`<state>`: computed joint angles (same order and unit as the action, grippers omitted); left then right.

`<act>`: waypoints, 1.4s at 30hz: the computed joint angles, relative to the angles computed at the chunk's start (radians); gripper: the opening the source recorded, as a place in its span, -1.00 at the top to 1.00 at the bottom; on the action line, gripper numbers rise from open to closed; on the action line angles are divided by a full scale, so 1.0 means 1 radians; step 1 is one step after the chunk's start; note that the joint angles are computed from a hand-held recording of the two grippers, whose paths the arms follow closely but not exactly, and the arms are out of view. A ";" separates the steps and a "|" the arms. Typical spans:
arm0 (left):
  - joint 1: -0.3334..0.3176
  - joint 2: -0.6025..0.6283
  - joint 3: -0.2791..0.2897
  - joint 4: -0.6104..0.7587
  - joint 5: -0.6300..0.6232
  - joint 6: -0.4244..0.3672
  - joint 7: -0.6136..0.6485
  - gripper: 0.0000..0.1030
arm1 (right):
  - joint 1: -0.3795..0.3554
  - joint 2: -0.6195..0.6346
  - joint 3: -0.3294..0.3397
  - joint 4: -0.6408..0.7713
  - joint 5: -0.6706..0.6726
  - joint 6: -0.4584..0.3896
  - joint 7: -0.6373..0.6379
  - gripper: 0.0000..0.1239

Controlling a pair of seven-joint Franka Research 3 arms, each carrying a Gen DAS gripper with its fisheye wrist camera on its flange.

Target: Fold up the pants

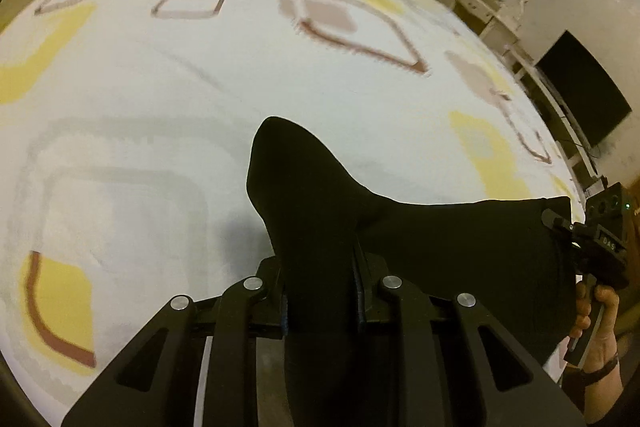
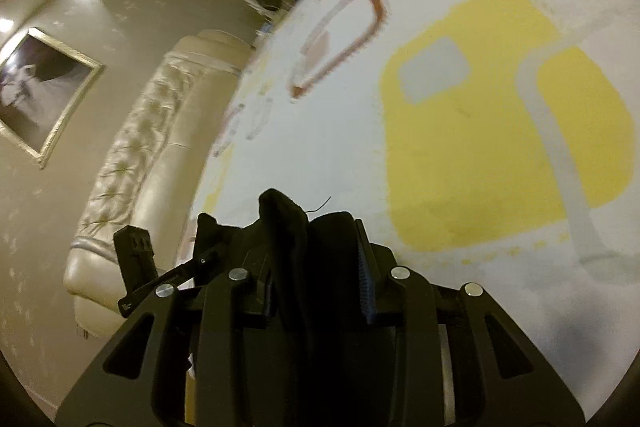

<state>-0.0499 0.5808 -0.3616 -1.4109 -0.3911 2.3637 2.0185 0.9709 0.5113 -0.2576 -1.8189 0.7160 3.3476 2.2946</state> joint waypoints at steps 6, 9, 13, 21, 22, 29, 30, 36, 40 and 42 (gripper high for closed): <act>0.009 0.029 -0.007 0.011 -0.012 0.003 0.018 0.41 | -0.240 0.023 0.252 -0.008 -0.055 0.030 0.025 0.49; 0.019 0.046 -0.015 0.025 -0.032 -0.012 0.010 0.37 | -0.327 0.035 0.358 -0.022 -0.080 0.091 0.032 0.49; 0.036 0.046 -0.029 0.014 -0.064 -0.005 0.032 0.36 | -0.343 0.041 0.382 -0.021 -0.077 0.108 0.023 0.49; 0.032 0.042 -0.025 0.010 -0.068 0.001 0.042 0.36 | -0.358 0.049 0.398 -0.013 -0.072 0.115 0.011 0.49; 0.032 0.043 -0.025 0.011 -0.068 0.001 0.044 0.36 | -0.358 0.049 0.399 -0.013 -0.071 0.115 0.010 0.49; 0.034 0.045 -0.028 0.011 -0.076 0.004 0.056 0.36 | -0.373 0.047 0.418 -0.024 -0.077 0.130 0.009 0.49; 0.035 0.046 -0.028 0.011 -0.077 0.004 0.056 0.36 | -0.370 0.046 0.413 -0.021 -0.074 0.127 0.008 0.49; 0.028 0.046 -0.022 0.018 -0.068 -0.005 0.044 0.36 | -0.386 0.044 0.428 -0.024 -0.078 0.125 0.020 0.47; 0.022 0.046 -0.017 0.019 -0.055 -0.003 0.037 0.36 | -0.345 0.038 0.381 -0.013 -0.043 0.095 0.016 0.46; 0.020 0.051 -0.015 0.029 -0.050 -0.012 0.028 0.35 | -0.334 0.037 0.367 -0.010 -0.031 0.083 0.020 0.46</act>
<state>-0.0302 0.6317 -0.3771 -1.3819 -0.4407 2.3513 2.0461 0.6371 0.5481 0.1098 -1.8290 0.6849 3.4308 2.3145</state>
